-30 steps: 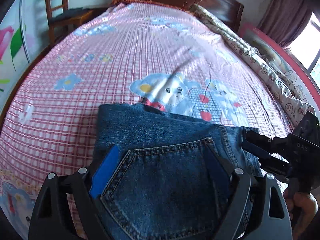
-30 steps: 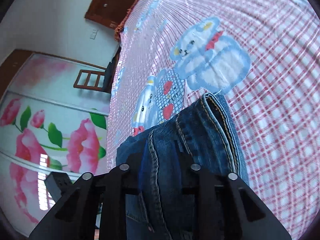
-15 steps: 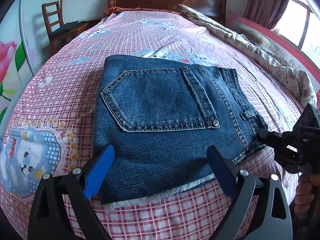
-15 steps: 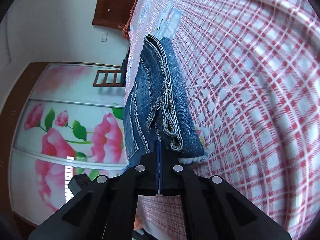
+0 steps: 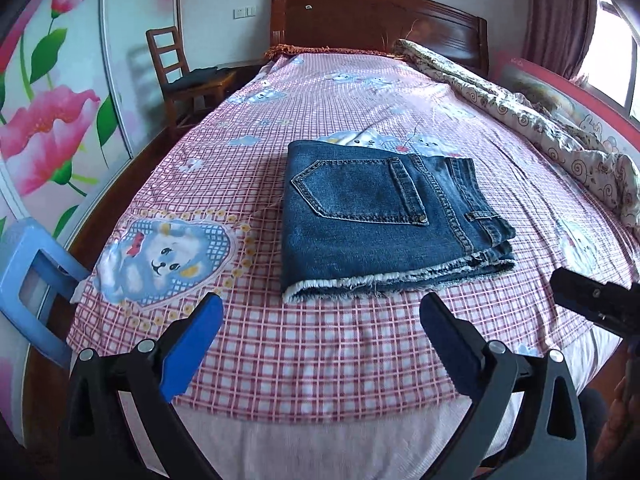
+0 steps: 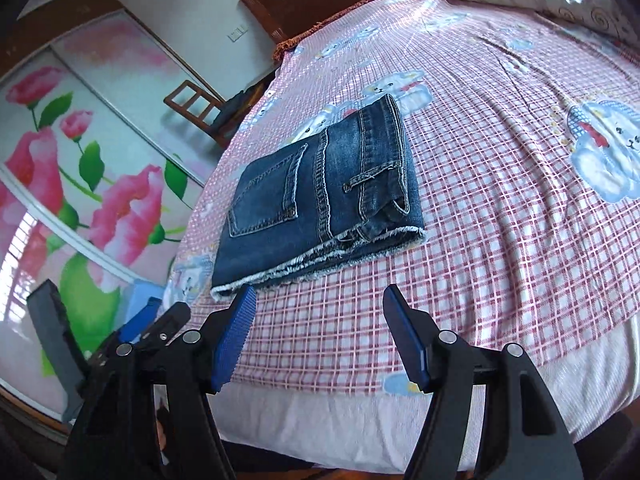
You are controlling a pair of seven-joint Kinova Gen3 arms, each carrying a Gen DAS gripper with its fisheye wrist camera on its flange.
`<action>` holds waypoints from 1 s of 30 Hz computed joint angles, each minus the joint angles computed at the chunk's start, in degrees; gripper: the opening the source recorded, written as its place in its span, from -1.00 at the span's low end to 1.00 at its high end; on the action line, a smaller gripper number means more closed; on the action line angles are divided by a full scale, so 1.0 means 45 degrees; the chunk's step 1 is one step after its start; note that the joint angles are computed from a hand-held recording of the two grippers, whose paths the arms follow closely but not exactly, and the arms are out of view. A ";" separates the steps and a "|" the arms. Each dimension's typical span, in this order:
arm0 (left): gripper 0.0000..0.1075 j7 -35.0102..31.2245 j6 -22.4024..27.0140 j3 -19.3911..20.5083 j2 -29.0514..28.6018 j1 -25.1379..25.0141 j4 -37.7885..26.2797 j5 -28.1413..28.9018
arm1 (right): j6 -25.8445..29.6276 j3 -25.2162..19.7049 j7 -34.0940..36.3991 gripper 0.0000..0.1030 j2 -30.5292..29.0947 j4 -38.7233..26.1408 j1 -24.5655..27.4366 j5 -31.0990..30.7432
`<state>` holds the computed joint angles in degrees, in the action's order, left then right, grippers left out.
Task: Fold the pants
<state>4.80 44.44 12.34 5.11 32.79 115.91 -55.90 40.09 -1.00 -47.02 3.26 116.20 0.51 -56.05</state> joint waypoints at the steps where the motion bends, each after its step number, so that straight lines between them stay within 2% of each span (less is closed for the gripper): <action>1: 0.84 0.0405 0.0312 0.0088 -0.0057 0.0189 0.0058 -0.0176 | -0.0518 -0.0236 -0.0090 0.27 -0.0303 0.0247 -0.0120 0.0311; 5: 0.84 0.1376 0.1098 0.0445 -0.0170 0.0602 0.0192 -0.0905 | -0.2440 -0.0420 -0.0520 0.27 -0.1290 0.1066 -0.1160 0.1459; 12: 0.84 0.2889 0.1949 0.0878 -0.0266 0.1088 0.0488 -0.2318 | -0.4288 -0.0205 -0.1230 0.27 -0.2220 0.1865 -0.2611 0.2502; 14: 0.84 0.3139 0.2239 0.0987 -0.0196 0.1245 0.0523 -0.2672 | -0.4887 0.0305 -0.1504 0.27 -0.2514 0.2076 -0.3486 0.2827; 17: 0.84 0.3765 0.2578 0.1093 -0.0123 0.1486 0.0689 -0.3335 | -0.5913 0.1700 -0.1062 0.27 -0.2930 0.2509 -0.5255 0.2478; 22: 0.85 0.5845 0.3661 0.1389 0.0120 0.2199 0.1475 -0.5262 | -0.7386 0.4079 0.1212 0.27 -0.3530 0.3192 -0.8204 0.0172; 24: 0.85 0.6829 0.4499 0.1542 0.0391 0.2593 0.1842 -0.6077 | -0.8030 0.4871 0.1892 0.27 -0.3765 0.3438 -0.9384 -0.0469; 27: 0.87 0.8065 0.5534 0.1674 0.0688 0.3073 0.2372 -0.7044 | -0.8864 0.6122 0.1817 0.27 -0.4116 0.3743 -1.1154 -0.0271; 30: 0.87 0.8616 0.6089 0.1719 0.0903 0.3295 0.2615 -0.7486 | -0.9660 0.7081 0.1304 0.27 -0.4459 0.4025 -1.2602 0.0371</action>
